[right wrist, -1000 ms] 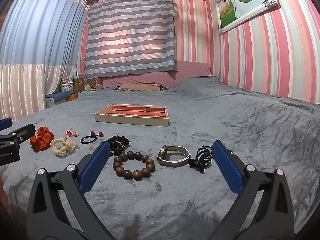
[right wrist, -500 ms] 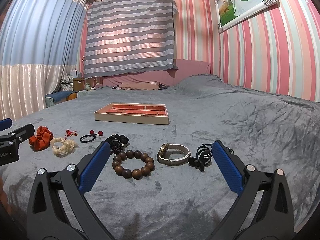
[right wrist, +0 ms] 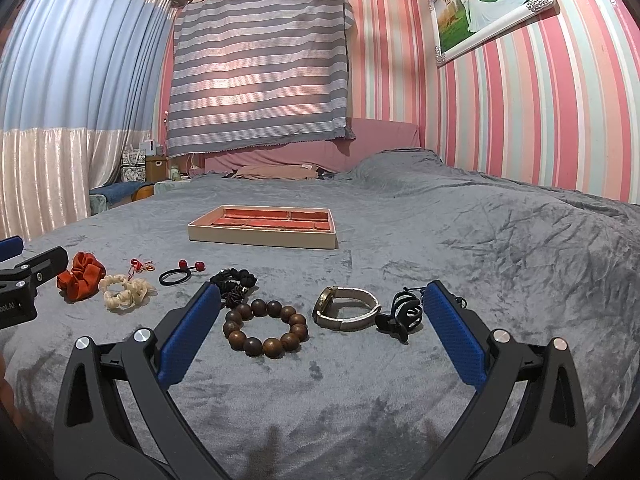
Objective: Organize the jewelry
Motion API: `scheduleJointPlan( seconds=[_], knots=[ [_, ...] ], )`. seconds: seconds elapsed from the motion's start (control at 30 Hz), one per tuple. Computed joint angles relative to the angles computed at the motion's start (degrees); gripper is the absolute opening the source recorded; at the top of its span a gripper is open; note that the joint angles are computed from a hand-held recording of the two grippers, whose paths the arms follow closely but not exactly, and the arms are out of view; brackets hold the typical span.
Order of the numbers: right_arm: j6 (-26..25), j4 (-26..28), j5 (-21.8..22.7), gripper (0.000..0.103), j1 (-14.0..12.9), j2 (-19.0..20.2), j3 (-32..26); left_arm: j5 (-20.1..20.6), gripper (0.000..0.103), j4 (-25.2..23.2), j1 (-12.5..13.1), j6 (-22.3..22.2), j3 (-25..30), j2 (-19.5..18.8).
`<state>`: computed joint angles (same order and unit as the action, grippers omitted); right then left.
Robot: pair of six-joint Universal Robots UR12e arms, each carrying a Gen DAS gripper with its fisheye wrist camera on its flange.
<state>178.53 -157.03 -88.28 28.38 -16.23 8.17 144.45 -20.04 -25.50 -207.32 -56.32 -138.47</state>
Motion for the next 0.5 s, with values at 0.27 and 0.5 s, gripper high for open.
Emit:
scheduleJointPlan(
  seconds=[0.27, 0.5],
  knots=[
    [0.0, 0.0, 0.0, 0.099, 0.0, 0.1, -0.1, -0.3, 0.099, 0.1, 0.0, -0.4, -0.5, 0.3],
    [0.0, -0.1, 0.0, 0.099, 0.0, -0.1, 0.2, -0.8, 0.099, 0.0, 0.1, -0.9, -0.9, 0.5]
  ],
)
